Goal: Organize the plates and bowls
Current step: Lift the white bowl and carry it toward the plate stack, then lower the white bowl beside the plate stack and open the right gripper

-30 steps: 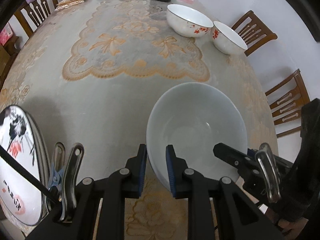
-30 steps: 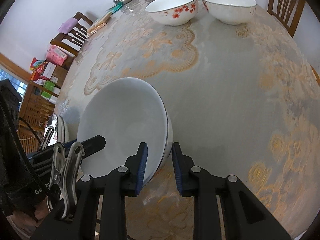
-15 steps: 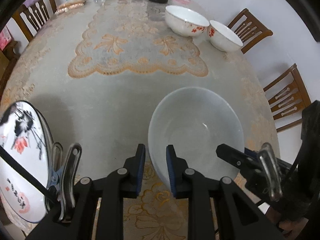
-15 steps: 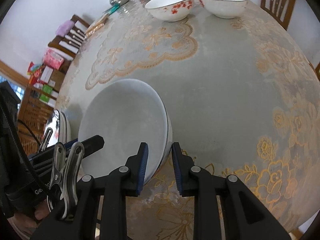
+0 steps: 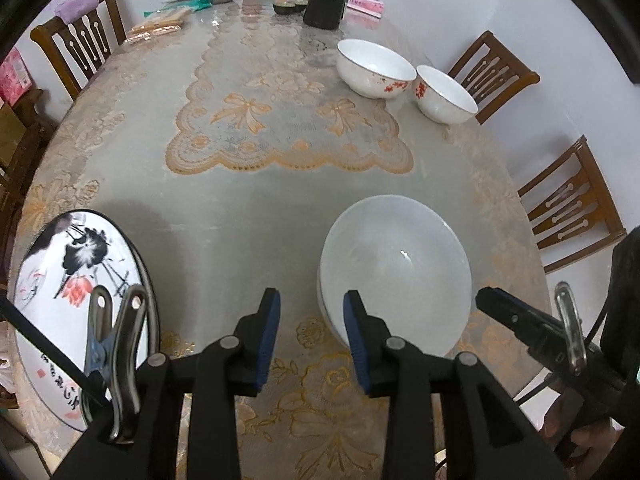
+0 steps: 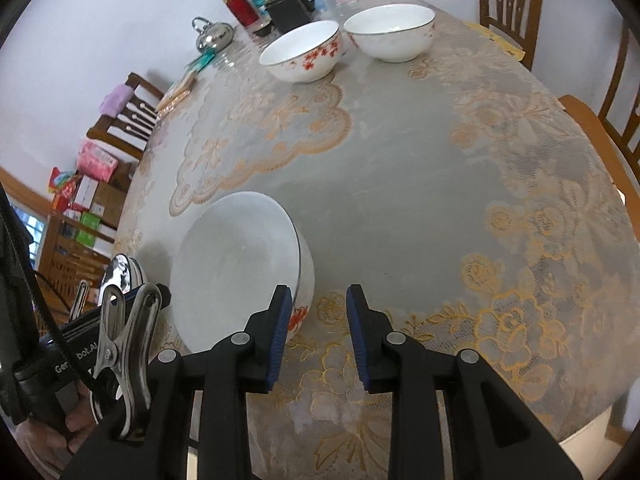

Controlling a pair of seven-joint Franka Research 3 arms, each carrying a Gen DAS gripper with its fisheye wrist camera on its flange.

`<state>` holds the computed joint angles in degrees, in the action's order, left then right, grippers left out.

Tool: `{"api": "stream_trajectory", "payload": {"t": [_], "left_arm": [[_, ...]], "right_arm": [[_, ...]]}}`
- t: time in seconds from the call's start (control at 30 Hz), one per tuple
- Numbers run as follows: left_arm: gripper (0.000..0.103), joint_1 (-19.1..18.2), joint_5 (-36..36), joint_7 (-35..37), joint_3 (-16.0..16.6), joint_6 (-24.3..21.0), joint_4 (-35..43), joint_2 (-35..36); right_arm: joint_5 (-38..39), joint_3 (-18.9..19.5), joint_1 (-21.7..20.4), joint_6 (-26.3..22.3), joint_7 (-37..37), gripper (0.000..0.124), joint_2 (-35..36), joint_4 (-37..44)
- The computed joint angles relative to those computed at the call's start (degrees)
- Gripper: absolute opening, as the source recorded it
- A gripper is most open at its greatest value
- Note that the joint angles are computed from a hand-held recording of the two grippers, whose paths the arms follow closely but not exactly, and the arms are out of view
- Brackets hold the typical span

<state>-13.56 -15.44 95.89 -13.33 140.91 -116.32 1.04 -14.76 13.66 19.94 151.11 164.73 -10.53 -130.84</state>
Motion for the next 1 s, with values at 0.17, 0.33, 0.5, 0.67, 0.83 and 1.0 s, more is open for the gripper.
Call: {"api": "stream_trajectory", "payload": {"t": [0.17, 0.33, 0.5, 0.67, 0.83, 1.0], "left_arm": [[0.034, -0.18, -1.19, 0.93, 0.21, 1.51, -0.78, -1.94], [0.034, -1.11, 0.16, -0.55, -0.03, 1.75, 0.78, -2.08], [0.034, -2.18, 0.92, -2.59, -0.73, 1.6, 3.49, -1.21], [0.034, -3.68, 5.07, -9.07, -2.08, 0.71, 9.02, 2.81], [0.034, -6.05, 10.78, -18.53, -3.41, -2.36, 17.45, 9.66], [0.034, -9.31, 15.7, -27.06, -4.08, -5.51, 27.71, 17.99]], "right_arm": [[-1.28, 0.51, -0.47, 0.47, 0.49, 0.029, -1.82, -0.72], [-1.16, 0.88, -1.69, 1.81, 0.02, 0.029, -4.51, -2.64], [1.15, -0.14, -3.27, 3.71, -3.01, 0.029, -6.67, -4.9], [5.86, -2.61, -4.77, 4.82, -11.15, 0.029, -8.39, -7.0], [12.87, -6.8, -5.58, 5.19, -24.43, 0.03, -8.9, -7.78], [22.27, -11.94, -5.36, 6.06, -39.31, 0.036, -8.18, -7.65]]}}
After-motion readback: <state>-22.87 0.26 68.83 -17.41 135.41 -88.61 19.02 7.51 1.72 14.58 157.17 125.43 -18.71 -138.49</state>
